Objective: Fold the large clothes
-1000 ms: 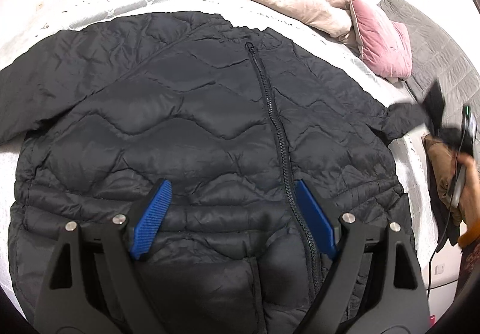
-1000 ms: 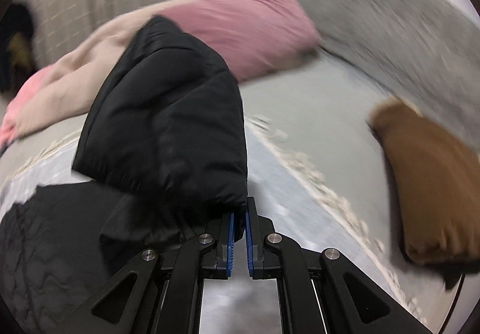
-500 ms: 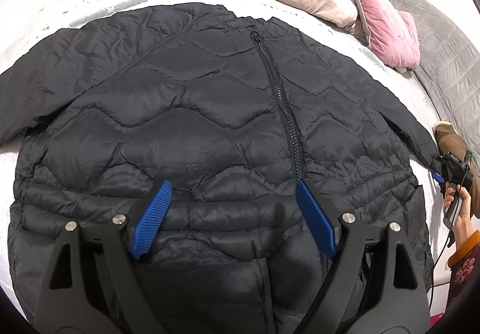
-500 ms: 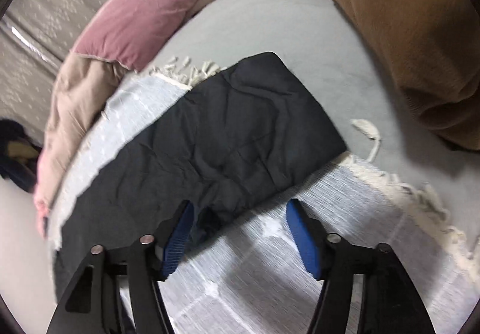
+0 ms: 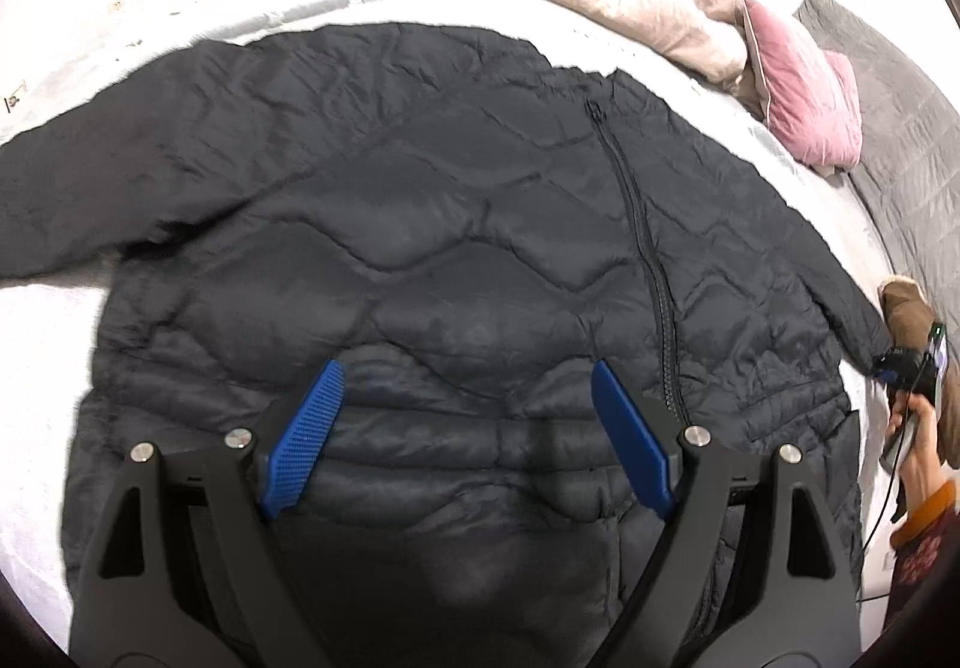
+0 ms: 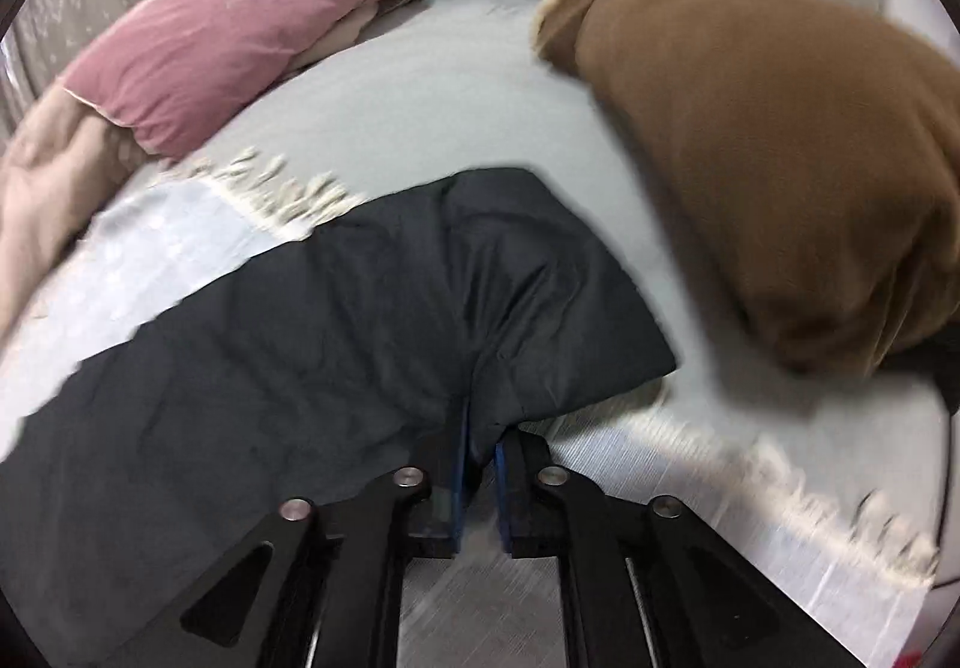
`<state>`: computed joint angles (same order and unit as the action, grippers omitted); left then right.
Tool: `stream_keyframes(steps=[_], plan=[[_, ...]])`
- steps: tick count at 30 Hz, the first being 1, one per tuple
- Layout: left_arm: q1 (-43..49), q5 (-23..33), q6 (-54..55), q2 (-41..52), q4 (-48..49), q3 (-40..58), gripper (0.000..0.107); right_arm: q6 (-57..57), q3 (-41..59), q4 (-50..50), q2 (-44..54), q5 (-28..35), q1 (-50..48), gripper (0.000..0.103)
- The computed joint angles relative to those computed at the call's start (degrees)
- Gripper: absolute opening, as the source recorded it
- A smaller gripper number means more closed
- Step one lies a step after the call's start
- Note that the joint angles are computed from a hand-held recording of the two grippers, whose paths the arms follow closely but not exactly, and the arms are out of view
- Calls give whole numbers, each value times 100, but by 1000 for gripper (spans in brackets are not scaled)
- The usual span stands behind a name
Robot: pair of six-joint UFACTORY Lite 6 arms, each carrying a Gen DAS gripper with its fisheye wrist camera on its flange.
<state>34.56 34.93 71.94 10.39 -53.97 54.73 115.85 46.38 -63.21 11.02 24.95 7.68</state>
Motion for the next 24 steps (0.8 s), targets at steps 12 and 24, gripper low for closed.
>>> stream_keyframes(steps=[12, 24], plan=[[1182, 228, -92, 80, 177, 562, 85, -34, -869, 1377, -2741, 727, 2532, 63], [2369, 360, -287, 1619, 194, 2089, 94, 986, 2165, 382, 339, 1537, 4948, 81]])
